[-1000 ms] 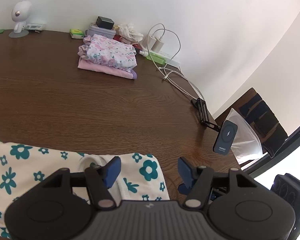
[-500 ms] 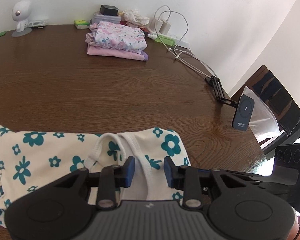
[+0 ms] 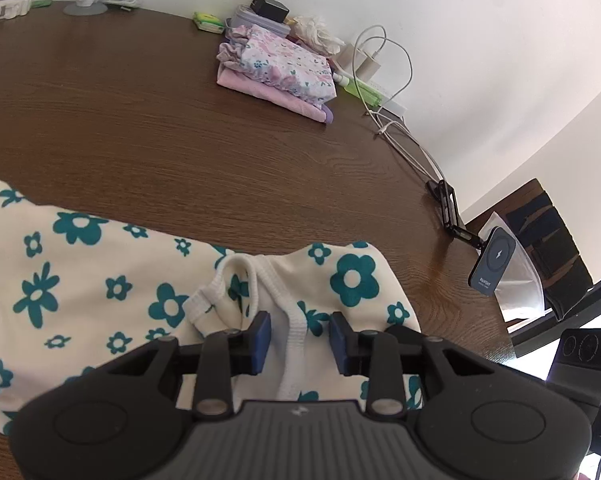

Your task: Fold clothes

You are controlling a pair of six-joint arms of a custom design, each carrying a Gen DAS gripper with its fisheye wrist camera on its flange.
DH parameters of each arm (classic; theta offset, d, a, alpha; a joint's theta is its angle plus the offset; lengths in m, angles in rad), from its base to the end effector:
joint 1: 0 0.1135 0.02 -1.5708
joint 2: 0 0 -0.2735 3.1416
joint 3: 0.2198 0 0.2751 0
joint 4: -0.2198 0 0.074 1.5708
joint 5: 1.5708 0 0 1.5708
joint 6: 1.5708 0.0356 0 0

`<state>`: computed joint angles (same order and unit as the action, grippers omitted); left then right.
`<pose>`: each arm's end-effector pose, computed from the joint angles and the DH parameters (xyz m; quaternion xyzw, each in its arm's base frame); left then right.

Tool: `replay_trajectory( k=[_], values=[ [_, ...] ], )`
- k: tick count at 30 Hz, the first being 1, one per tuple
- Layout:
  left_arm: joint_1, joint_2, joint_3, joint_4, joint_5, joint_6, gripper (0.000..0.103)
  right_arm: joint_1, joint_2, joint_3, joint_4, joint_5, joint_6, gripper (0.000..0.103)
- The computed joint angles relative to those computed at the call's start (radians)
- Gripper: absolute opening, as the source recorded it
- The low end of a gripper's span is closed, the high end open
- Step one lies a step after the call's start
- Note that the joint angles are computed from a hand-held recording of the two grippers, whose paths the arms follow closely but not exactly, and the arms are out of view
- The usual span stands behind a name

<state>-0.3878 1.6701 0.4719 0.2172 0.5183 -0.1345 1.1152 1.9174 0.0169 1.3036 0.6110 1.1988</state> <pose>0.2332 -0.1143 0.0702 0.1907 0.9081 -0.3094 0.2081 0.0923 0.1419 0.0393 0.1758 0.8362 0.3017 0.4228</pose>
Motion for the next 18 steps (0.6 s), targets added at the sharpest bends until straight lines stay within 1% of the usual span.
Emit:
replay_trajectory(
  k=[1,2,3,5,7,8,10,13,14,16,18],
  values=[
    [0.015,-0.017,-0.002,-0.014,0.008,0.005,0.045,0.007,-0.103,0.013,-0.13,0.012,-0.028,0.012],
    [0.03,-0.034,-0.003,-0.03,0.016,0.01,0.051,0.014,-0.216,0.031,-0.281,0.023,-0.057,0.012],
    [0.051,-0.067,-0.012,-0.041,0.03,0.021,0.055,0.019,-0.297,0.054,-0.404,0.035,-0.084,0.012],
    [0.087,-0.136,-0.017,-0.089,0.069,0.035,0.058,0.038,-0.429,0.112,-0.646,0.065,-0.137,0.012],
    [0.106,-0.195,-0.013,-0.132,0.118,0.049,0.06,0.058,-0.511,0.182,-0.859,0.099,-0.187,0.012],
    [0.093,-0.222,-0.006,-0.153,0.119,0.043,0.064,0.069,-0.537,0.217,-0.953,0.12,-0.207,0.012],
    [0.057,-0.272,0.012,-0.193,0.113,0.028,0.069,0.09,-0.567,0.288,-1.124,0.161,-0.244,0.011],
    [-0.046,-0.283,0.05,-0.203,0.058,-0.027,0.069,0.131,-0.567,0.386,-1.366,0.241,-0.246,0.011],
    [-0.082,-0.273,0.064,-0.198,0.037,-0.049,0.068,0.149,-0.548,0.425,-1.449,0.27,-0.238,0.011],
    [-0.154,-0.242,0.097,-0.192,-0.005,-0.092,0.067,0.192,-0.455,0.535,-1.631,0.331,-0.231,0.011],
    [-0.217,-0.212,0.128,-0.195,-0.051,-0.134,0.066,0.229,-0.358,0.629,-1.766,0.371,-0.219,0.011]
  ],
)
